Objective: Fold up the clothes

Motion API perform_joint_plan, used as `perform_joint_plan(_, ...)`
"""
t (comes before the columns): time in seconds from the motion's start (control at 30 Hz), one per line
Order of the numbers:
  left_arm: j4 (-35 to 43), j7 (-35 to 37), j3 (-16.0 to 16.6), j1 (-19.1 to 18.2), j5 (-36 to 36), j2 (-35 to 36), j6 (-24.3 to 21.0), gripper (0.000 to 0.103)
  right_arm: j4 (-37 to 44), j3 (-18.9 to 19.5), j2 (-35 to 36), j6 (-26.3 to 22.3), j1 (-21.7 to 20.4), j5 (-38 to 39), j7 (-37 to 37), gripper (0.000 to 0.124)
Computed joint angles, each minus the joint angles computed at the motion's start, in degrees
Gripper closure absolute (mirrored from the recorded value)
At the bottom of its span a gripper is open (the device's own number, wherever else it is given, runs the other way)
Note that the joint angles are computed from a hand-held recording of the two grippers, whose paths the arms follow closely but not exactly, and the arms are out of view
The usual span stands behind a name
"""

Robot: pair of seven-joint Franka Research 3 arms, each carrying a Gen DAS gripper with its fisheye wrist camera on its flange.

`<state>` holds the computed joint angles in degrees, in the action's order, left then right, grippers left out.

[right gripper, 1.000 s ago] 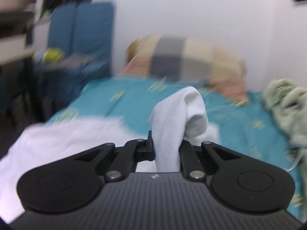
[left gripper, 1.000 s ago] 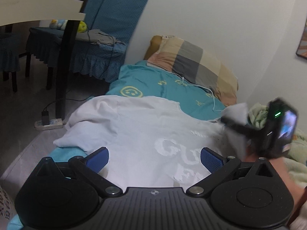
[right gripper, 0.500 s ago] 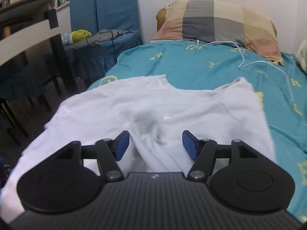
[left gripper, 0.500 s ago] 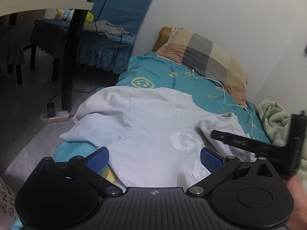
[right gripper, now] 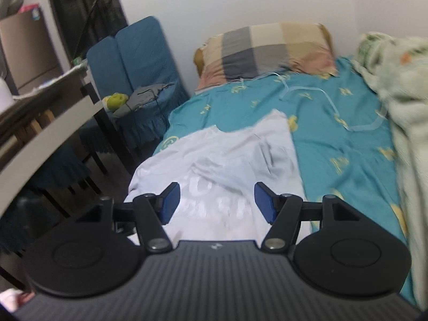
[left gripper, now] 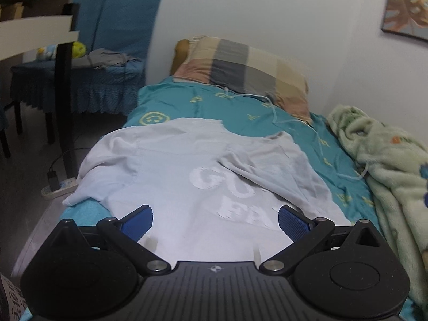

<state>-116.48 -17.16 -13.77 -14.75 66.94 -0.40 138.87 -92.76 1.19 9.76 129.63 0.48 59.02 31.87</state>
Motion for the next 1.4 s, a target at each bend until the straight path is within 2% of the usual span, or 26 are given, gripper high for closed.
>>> perform_joint_plan(0.13, 1.8, 5.5, -1.4, -2.0, -2.6, 0.9, -1.7, 0.003, -8.8, -2.6, -7.2, -1.0, -1.9, 2.1, -2.2, 0.060)
perform_joint_plan(0.3, 3.7, 6.2, -2.6, -4.7, -4.0, 1.9, 0.1, 0.003, -11.0, -5.1, -9.4, -1.0, -2.2, 2.8, -2.0, 0.060)
perform_joint_plan(0.4, 5.2, 6.8, -3.1, -6.5, -4.8, 3.3, 1.8, 0.003, -11.3, -5.4, -9.3, 2.1, -2.0, 4.5, -0.7, 0.060)
perform_joint_plan(0.47, 6.7, 7.4, -3.1, -7.6, -5.9, 5.0, 3.9, 0.004, -11.3, -5.5, -8.9, 4.8, -1.9, 4.7, 0.3, 0.060)
perform_joint_plan(0.53, 8.4, 7.3, -2.7, -8.4, -7.3, 7.2, 8.1, 0.010, -11.7, -5.3, -8.8, 8.0, -1.8, 4.7, 0.2, 0.060)
perform_joint_plan(0.57, 9.3, 6.9, -2.3, -8.7, -7.7, 8.3, 10.5, 0.011, -11.7, -5.4, -8.6, 8.8, -1.8, 5.0, 0.1, 0.060)
perform_joint_plan(0.63, 12.3, 7.2, -1.7, -10.2, -8.4, 11.3, 12.2, 0.012, -11.1, -5.7, -8.1, 8.3, -2.4, 6.0, 0.1, 0.060)
perform_joint_plan(0.7, 16.0, 10.8, -1.2, -12.0, -10.2, 14.5, 11.3, 0.012, -10.4, -6.0, -7.4, 7.4, -3.1, 7.0, 0.1, 0.060)
perform_joint_plan(0.77, 20.2, 16.1, -1.3, -13.5, -14.1, 18.0, 8.6, 0.014, -9.8, -6.0, -6.7, 7.3, -3.7, 7.8, 0.4, 0.060)
perform_joint_plan(0.9, 27.1, 22.5, -0.3, -16.0, -19.5, 24.1, 6.0, 0.023, -8.0, -5.8, -4.9, 5.8, -4.9, 8.3, 2.6, 0.060)
perform_joint_plan(0.97, 30.4, 25.6, 0.3, -17.1, -22.0, 26.8, 4.6, 0.028, -7.3, -5.6, -4.1, 5.2, -5.4, 8.0, 4.2, 0.060)
perform_joint_plan(1.0, 31.6, 27.1, 0.7, -17.6, -23.1, 27.7, 3.4, 0.036, -7.0, -5.5, -3.8, 4.9, -5.6, 8.0, 4.5, 0.060)
perform_joint_plan(1.03, 32.9, 28.5, 1.0, -18.2, -24.3, 28.6, 2.1, 0.050, -6.7, -5.4, -3.5, 4.6, -5.9, 8.0, 4.8, 0.060)
perform_joint_plan(1.07, 34.2, 29.9, 1.4, -18.7, -25.4, 29.6, 0.9, 0.059, -6.3, -5.3, -3.2, 4.3, -6.1, 8.0, 5.2, 0.060)
perform_joint_plan(1.1, 35.5, 31.2, 1.8, -19.3, -26.5, 30.5, -0.3, 0.082, -5.9, -5.2, -2.8, 3.9, -6.4, 7.9, 5.9, 0.060)
perform_joint_plan(1.13, 35.6, 31.7, 2.2, -19.6, -27.5, 30.7, -0.7, 0.096, -5.5, -5.2, -2.3, 3.4, -6.7, 7.8, 6.6, 0.060)
perform_joint_plan(1.27, 29.7, 27.4, 4.1, -19.8, -27.7, 26.1, 2.6, 0.101, -2.5, -5.0, 0.2, -1.1, -8.4, 7.4, 12.0, 0.059)
perform_joint_plan(1.4, 19.8, 22.0, 3.8, -17.0, -27.5, 17.3, 8.6, 0.101, -0.5, -4.4, 2.1, -4.0, -9.9, 6.9, 17.0, 0.058)
